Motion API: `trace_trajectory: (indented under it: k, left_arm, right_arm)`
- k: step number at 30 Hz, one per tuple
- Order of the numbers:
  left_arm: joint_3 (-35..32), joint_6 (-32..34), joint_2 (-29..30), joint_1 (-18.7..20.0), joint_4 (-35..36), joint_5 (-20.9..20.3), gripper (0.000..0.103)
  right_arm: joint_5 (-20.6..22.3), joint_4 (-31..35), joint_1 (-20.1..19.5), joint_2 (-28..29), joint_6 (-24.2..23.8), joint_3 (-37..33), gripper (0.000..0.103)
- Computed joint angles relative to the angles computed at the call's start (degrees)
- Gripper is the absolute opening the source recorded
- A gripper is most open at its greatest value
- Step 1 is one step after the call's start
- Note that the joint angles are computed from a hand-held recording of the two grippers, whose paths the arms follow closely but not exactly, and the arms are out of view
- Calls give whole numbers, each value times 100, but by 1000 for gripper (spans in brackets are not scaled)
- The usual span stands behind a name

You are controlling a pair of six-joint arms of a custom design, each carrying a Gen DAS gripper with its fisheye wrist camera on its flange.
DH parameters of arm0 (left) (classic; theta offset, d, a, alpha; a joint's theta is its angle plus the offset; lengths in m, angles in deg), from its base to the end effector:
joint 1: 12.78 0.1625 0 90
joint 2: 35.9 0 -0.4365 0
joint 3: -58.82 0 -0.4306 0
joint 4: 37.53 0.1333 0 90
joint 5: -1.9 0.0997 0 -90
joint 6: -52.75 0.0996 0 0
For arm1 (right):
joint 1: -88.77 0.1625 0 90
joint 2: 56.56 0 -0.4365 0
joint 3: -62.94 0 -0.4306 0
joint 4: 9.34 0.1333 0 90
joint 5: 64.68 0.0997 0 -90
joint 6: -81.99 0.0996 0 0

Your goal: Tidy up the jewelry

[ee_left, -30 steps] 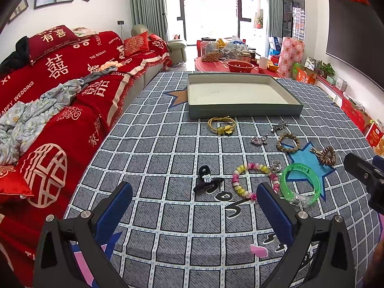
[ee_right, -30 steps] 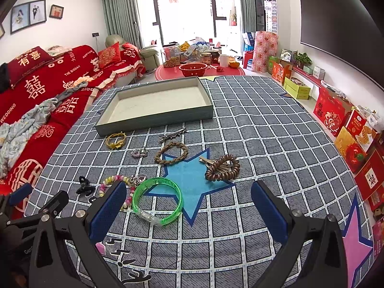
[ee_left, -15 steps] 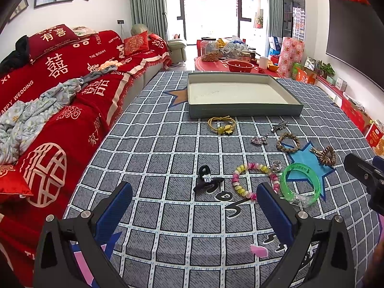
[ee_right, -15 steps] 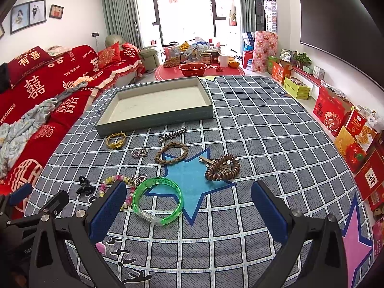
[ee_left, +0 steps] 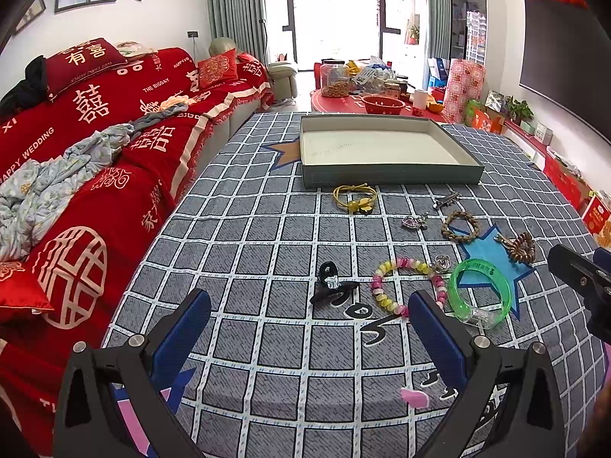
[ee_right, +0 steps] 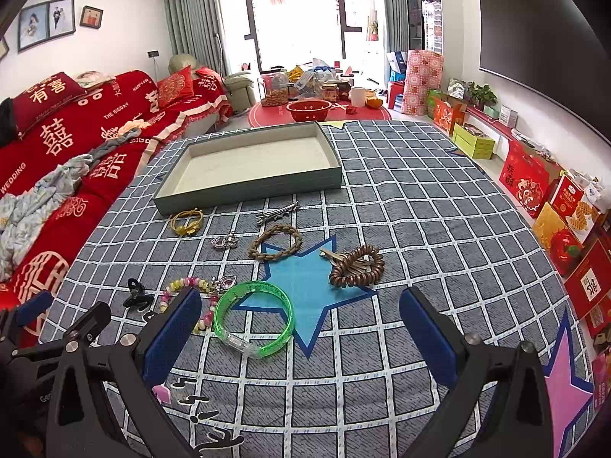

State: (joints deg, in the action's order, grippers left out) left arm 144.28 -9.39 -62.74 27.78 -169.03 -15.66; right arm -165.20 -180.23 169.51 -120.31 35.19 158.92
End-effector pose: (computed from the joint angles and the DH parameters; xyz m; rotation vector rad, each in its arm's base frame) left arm -0.3835 -0.6287 -0.0661 -0.0021 2.0045 -1.0382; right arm 0.0015 -0.7061 0.3345 0.6916 -2.3521 0.8717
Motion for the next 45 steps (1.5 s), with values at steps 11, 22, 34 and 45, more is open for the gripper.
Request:
trace_trajectory:
  k: [11,22,34,45]
  left_arm:
    - [21,38,-8,-2,-41,10,103]
    - [23,73,-7,-4,-69,5,103]
    - [-13,153,1,16,-67,-100,103]
    - [274,599,-210,299,-540,-662,103]
  right_arm:
    - [-65,50,81,-78,130,110,103]
    - [-89,-23,85,-58,70,121,103]
    - [-229,-87,101,-10,12,142,103]
    - [-948,107,40,133,-18,-25,103]
